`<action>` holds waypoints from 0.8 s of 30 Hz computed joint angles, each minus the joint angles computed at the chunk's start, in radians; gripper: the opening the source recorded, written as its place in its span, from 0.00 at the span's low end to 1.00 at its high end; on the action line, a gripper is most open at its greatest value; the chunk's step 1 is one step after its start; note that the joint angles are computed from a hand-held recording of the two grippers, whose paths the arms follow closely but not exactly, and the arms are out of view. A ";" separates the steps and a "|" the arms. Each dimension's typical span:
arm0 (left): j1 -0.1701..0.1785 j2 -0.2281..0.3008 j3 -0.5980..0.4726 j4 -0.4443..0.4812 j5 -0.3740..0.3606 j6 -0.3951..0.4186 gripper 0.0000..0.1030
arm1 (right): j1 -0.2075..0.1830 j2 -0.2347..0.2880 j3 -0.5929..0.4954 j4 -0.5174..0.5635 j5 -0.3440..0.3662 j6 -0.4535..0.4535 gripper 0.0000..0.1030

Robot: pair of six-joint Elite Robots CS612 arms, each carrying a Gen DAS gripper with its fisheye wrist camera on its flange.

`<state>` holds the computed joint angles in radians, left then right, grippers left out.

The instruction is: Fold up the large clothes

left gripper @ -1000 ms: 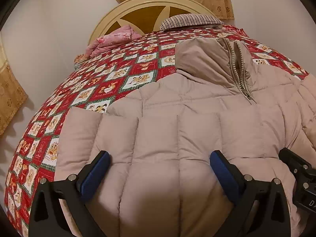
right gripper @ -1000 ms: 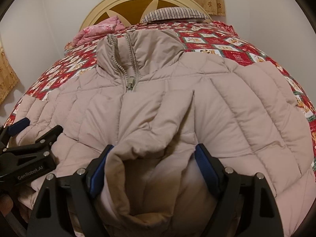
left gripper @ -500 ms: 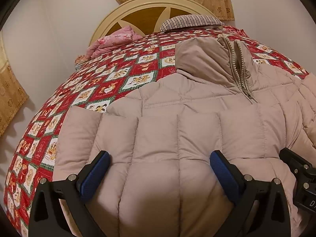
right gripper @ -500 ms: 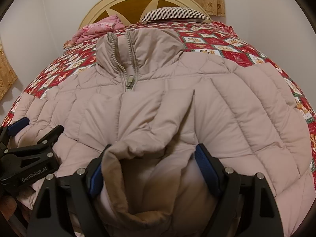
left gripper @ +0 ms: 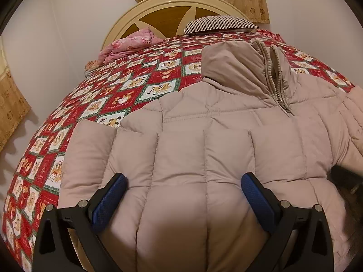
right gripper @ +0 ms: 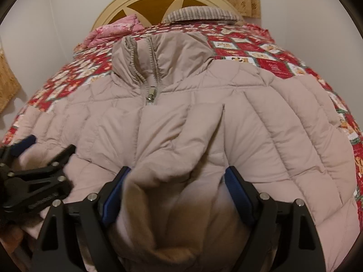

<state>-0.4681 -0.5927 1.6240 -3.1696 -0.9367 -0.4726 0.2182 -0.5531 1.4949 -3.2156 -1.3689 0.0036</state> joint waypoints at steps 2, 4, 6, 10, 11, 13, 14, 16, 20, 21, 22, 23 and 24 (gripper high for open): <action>0.000 0.000 0.002 -0.009 0.001 -0.001 0.99 | -0.020 -0.018 0.001 0.000 0.073 0.012 0.83; -0.001 0.001 0.003 -0.013 0.004 -0.002 0.99 | -0.027 -0.026 -0.022 -0.015 0.081 0.027 0.84; -0.001 0.001 0.004 -0.018 0.005 -0.002 0.99 | -0.029 -0.023 -0.070 0.000 0.074 0.046 0.86; 0.000 0.002 0.004 -0.024 0.005 -0.005 0.99 | -0.021 0.036 -0.272 0.107 0.010 0.120 0.87; 0.000 0.002 0.004 -0.024 0.007 -0.005 0.99 | -0.019 0.053 -0.320 0.148 0.005 0.131 0.87; -0.001 0.003 0.004 -0.026 0.011 -0.008 0.99 | -0.012 0.095 -0.432 0.264 -0.006 0.135 0.87; -0.002 0.004 0.004 -0.026 0.012 -0.009 0.99 | -0.006 0.122 -0.500 0.334 -0.024 0.132 0.87; -0.001 0.004 0.004 -0.029 0.013 -0.011 0.99 | 0.007 0.172 -0.621 0.475 -0.084 0.124 0.87; -0.001 0.006 0.004 -0.032 0.015 -0.012 0.99 | 0.011 0.242 -0.769 0.715 -0.098 0.131 0.76; -0.001 0.006 0.004 -0.032 0.015 -0.012 0.99 | 0.007 0.246 -0.773 0.732 -0.090 0.135 0.63; -0.001 0.006 0.004 -0.033 0.016 -0.012 0.99 | 0.005 0.240 -0.754 0.720 -0.085 0.134 0.58; -0.001 0.006 0.004 -0.033 0.016 -0.012 0.99 | 0.002 0.228 -0.726 0.692 -0.085 0.129 0.38; -0.001 0.006 0.004 -0.033 0.016 -0.012 0.99 | 0.001 0.214 -0.691 0.655 -0.091 0.124 0.16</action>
<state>-0.4693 -0.5871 1.6276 -3.2025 -0.9208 -0.4850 0.2189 -0.3394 0.8036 -2.5602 -1.4596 0.1272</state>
